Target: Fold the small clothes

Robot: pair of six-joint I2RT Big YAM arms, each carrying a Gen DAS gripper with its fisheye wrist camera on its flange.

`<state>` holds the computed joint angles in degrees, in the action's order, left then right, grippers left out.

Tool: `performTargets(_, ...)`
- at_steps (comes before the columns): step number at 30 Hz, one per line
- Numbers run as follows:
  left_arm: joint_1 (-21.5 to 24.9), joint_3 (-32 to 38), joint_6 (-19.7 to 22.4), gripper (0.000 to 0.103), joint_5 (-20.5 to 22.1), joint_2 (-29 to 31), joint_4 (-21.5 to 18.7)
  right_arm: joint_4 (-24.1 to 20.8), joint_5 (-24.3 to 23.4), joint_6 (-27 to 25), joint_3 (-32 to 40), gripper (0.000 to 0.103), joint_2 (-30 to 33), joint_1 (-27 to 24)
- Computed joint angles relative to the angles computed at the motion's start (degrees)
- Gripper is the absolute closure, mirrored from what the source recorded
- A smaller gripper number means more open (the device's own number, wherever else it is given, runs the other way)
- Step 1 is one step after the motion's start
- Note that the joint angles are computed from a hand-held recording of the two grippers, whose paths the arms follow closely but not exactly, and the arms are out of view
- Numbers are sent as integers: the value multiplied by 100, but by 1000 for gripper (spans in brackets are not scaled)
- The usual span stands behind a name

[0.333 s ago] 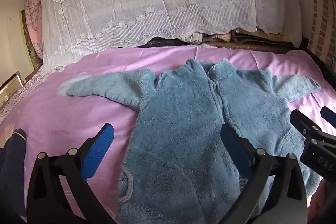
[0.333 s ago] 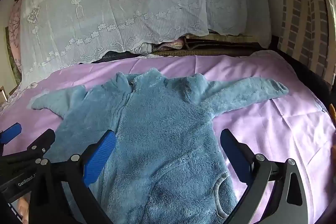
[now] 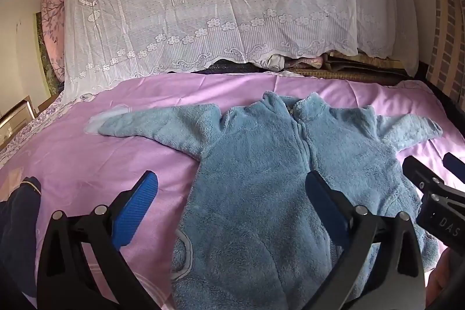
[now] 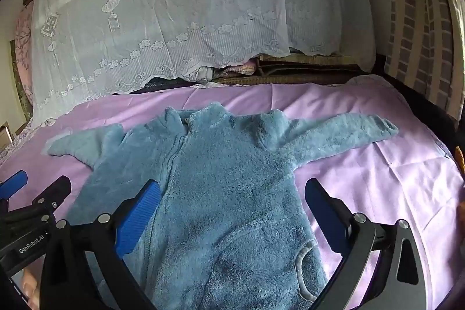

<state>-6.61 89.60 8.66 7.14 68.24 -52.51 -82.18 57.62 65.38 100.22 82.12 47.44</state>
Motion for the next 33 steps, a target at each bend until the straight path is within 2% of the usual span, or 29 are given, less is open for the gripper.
performTargets(8, 28, -126, 48, 4, 68, -97, 112, 42, 45, -64, 10, 3, -23, 41)
performTargets(33, -10, -47, -77, 4, 5, -56, 51, 25, 28, -42, 3, 3, -24, 65)
